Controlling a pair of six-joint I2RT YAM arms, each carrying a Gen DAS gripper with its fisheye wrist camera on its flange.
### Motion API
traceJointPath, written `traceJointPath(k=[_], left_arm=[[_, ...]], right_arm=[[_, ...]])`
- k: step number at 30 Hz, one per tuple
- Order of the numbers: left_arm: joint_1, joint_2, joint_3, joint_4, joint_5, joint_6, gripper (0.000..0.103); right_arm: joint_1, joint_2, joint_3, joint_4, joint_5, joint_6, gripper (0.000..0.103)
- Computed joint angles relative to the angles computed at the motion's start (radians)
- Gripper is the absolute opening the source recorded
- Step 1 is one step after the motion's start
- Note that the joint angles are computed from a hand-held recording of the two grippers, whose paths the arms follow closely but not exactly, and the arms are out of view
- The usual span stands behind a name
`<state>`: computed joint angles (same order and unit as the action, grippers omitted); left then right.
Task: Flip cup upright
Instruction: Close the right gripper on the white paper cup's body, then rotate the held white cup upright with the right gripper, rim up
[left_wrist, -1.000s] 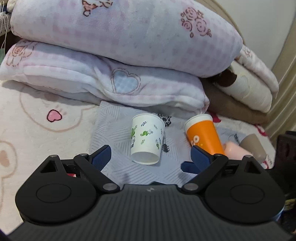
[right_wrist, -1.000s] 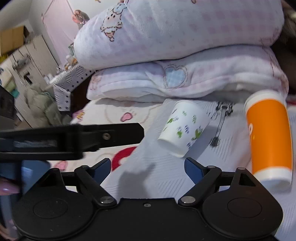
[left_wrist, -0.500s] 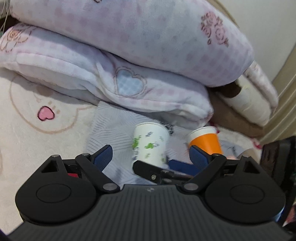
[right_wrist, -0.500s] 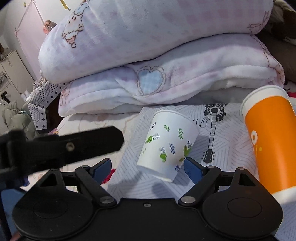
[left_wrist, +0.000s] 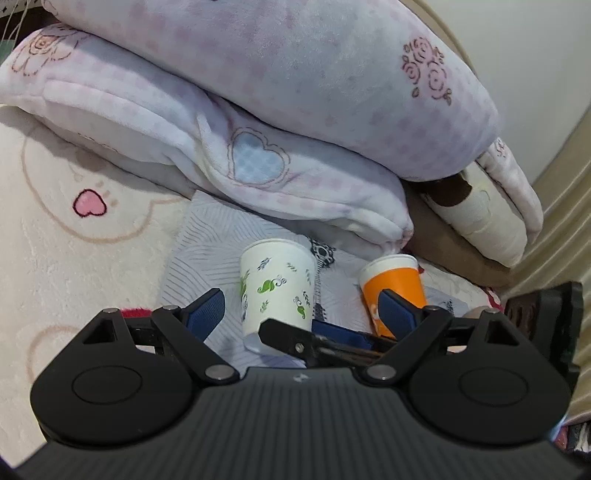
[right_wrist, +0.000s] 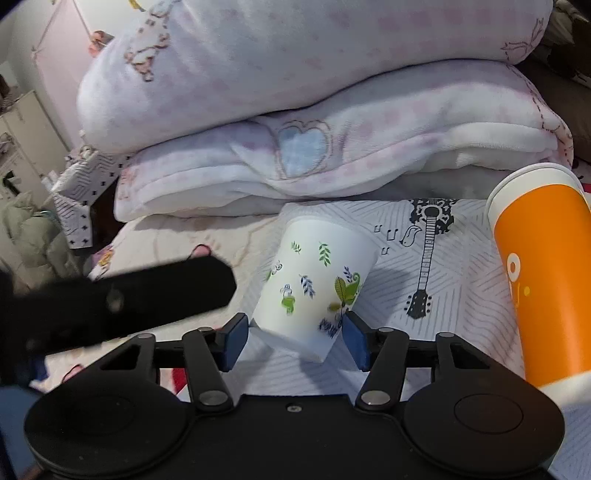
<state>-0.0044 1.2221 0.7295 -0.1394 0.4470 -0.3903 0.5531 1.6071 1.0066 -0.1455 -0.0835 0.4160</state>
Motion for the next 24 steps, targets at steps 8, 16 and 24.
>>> traceJointPath(k=[8, 16, 24], left_arm=[[-0.041, 0.018, -0.010, -0.039, -0.005, 0.005, 0.090], [-0.158, -0.013, 0.013, -0.121, -0.033, 0.021, 0.090], [-0.238, -0.105, 0.022, -0.267, 0.016, -0.045, 0.090]], right_arm=[[-0.017, -0.159, -0.102, -0.056, -0.042, -0.021, 0.060], [-0.032, -0.399, -0.192, -0.239, -0.029, -0.054, 0.060], [-0.051, -0.688, -0.313, -0.409, -0.029, -0.032, 0.060]])
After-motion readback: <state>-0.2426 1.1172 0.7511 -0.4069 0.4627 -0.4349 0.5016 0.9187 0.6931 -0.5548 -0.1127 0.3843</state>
